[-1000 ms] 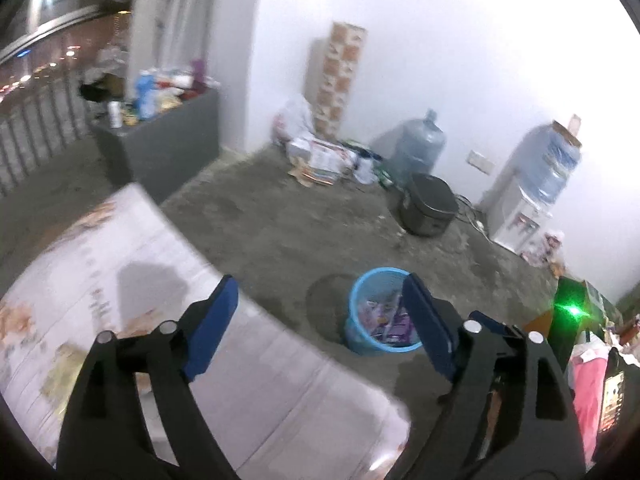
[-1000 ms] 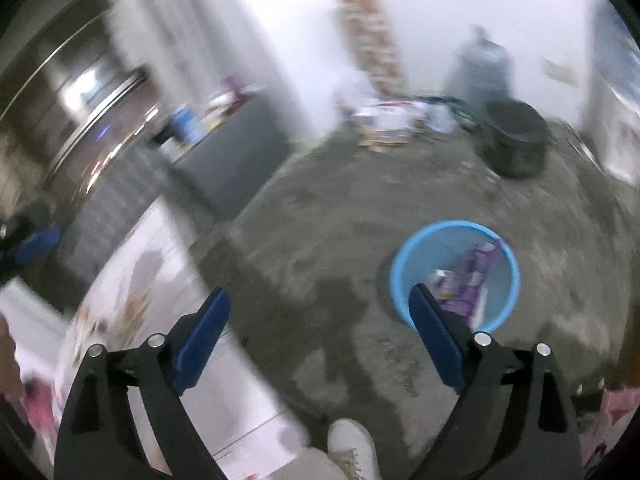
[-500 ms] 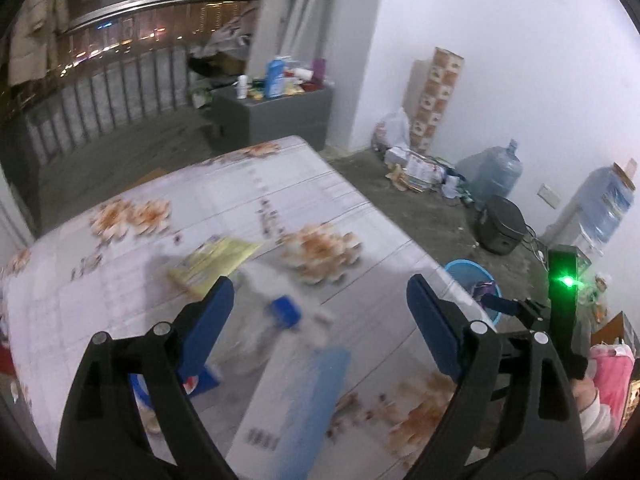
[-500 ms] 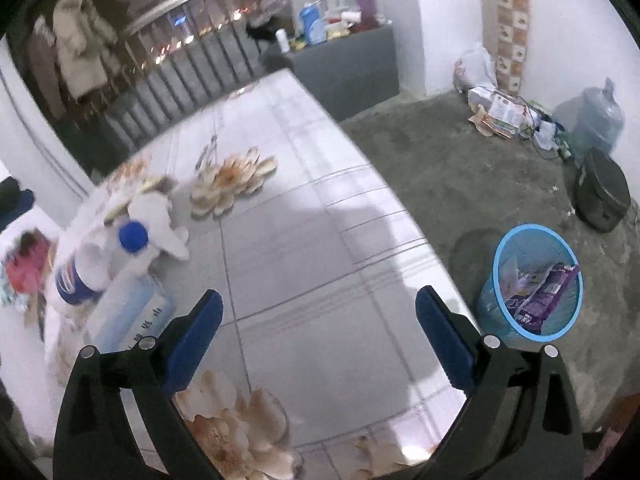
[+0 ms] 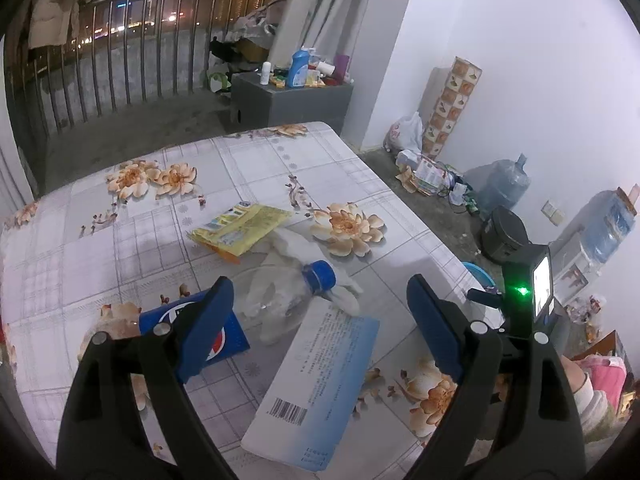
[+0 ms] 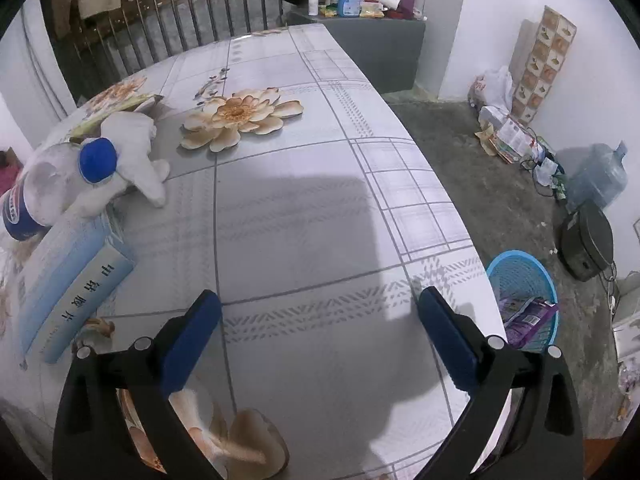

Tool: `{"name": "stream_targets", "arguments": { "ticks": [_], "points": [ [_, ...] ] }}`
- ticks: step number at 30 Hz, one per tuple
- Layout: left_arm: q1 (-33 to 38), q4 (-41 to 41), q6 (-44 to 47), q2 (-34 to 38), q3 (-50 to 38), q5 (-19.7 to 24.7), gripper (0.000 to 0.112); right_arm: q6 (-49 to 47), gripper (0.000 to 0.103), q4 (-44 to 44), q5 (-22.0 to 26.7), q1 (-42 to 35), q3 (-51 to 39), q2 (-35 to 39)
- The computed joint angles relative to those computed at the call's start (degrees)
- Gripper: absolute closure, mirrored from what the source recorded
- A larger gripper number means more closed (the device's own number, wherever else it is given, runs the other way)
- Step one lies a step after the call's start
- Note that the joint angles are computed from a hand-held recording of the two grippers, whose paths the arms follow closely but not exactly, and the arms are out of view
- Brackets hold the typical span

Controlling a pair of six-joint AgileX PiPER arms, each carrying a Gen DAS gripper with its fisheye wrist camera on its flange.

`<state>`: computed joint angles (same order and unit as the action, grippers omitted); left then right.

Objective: Collect trash
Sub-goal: 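Move both open tools back toward the table, then grasp the Pepsi bottle with the right tool while the left grasps the white-and-blue box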

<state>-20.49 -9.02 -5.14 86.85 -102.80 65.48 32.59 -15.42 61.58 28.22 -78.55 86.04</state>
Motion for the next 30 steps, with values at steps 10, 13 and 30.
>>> {"name": "stream_targets", "arguments": {
  "ticks": [10,13,30],
  "points": [
    [0.8,-1.4,0.9,0.6,0.6,-0.6,0.029,-0.6,0.006,0.0,-0.9,-0.5,0.1,0.5],
    [0.9,-1.2,1.0,0.2,1.5,-1.2,0.029,0.5,0.006,-1.1,-2.7,-0.1,1.7,-0.3],
    [5.3,-2.7,6.0,-10.1,17.8,-6.5,0.029,-8.9,0.037,26.4,-5.6,-8.2,4.3,-9.8]
  ]
}}
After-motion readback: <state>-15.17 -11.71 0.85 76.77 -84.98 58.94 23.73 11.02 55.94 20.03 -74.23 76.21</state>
